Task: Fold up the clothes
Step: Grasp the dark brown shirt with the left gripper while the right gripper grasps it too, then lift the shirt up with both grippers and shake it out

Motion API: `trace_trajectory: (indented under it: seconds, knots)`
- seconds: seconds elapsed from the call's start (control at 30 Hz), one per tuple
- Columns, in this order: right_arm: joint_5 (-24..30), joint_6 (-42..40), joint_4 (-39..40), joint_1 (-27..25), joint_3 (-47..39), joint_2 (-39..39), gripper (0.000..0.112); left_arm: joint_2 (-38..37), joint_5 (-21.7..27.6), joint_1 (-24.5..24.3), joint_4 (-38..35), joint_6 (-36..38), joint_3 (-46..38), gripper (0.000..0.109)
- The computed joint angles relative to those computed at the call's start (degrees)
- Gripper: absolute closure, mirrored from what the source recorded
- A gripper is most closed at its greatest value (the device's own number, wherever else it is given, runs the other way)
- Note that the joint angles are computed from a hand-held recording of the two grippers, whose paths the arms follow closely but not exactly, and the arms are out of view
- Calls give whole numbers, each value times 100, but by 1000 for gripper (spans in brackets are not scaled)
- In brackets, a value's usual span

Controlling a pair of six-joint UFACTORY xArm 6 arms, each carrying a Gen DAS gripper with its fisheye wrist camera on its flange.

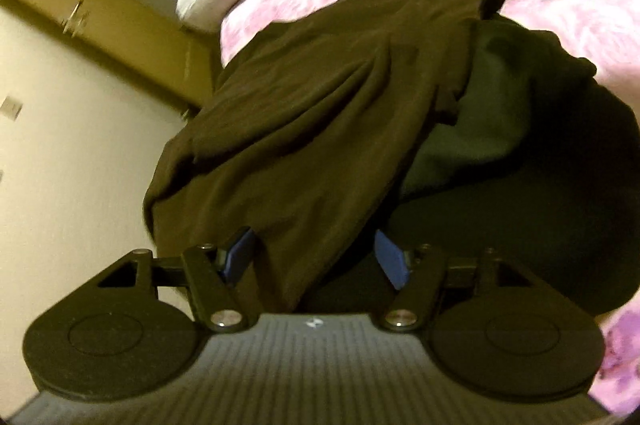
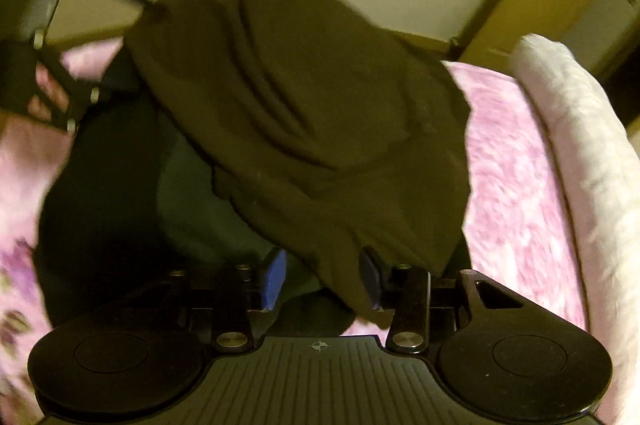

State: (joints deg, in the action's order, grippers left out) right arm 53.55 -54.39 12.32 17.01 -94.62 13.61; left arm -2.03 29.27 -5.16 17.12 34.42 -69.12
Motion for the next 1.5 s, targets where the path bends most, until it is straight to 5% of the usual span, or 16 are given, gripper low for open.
trace_trajectory:
  seconds: [0.07,0.17,0.37,0.43,0.77,0.87,1.07,1.17,1.3,1.5]
  knots:
    - [-83,-70,-53,64,-31,189,68,82,5,53,-492,289,-120,71]
    - [-208,-162,-17,135,-144,455,68,247,279,141,-1042,265,-510,94]
    - [-614,-535,-266,327,-370,888,68,452,371,168,-1240,431,-884,100]
    - [-334,-427,-199,293,-783,1081,105,428,165,168,-1161,260,-908,102]
    - [-340,-196,489,-273,-2443,1114,108,574,-262,-101,-1118,-212,-2128,106]
    - [-580,-252,684,-426,-2290,680,109,345,-324,-421,-752,-586,-2179,106]
    - [-1055,-881,1485,-1112,-421,-1095,109,-453,57,-1544,460,-1859,-1818,106]
    - [-955,-1254,2015,-1752,583,-2132,109,-672,407,-2411,1175,-2666,-1780,106]
    - [-153,-1985,2824,-3244,1616,-3420,109,-439,1045,-3863,1643,-3663,-2190,106]
    - [1496,-2841,3486,-6523,1620,-4046,109,963,1296,-5342,-104,-2935,-3956,106]
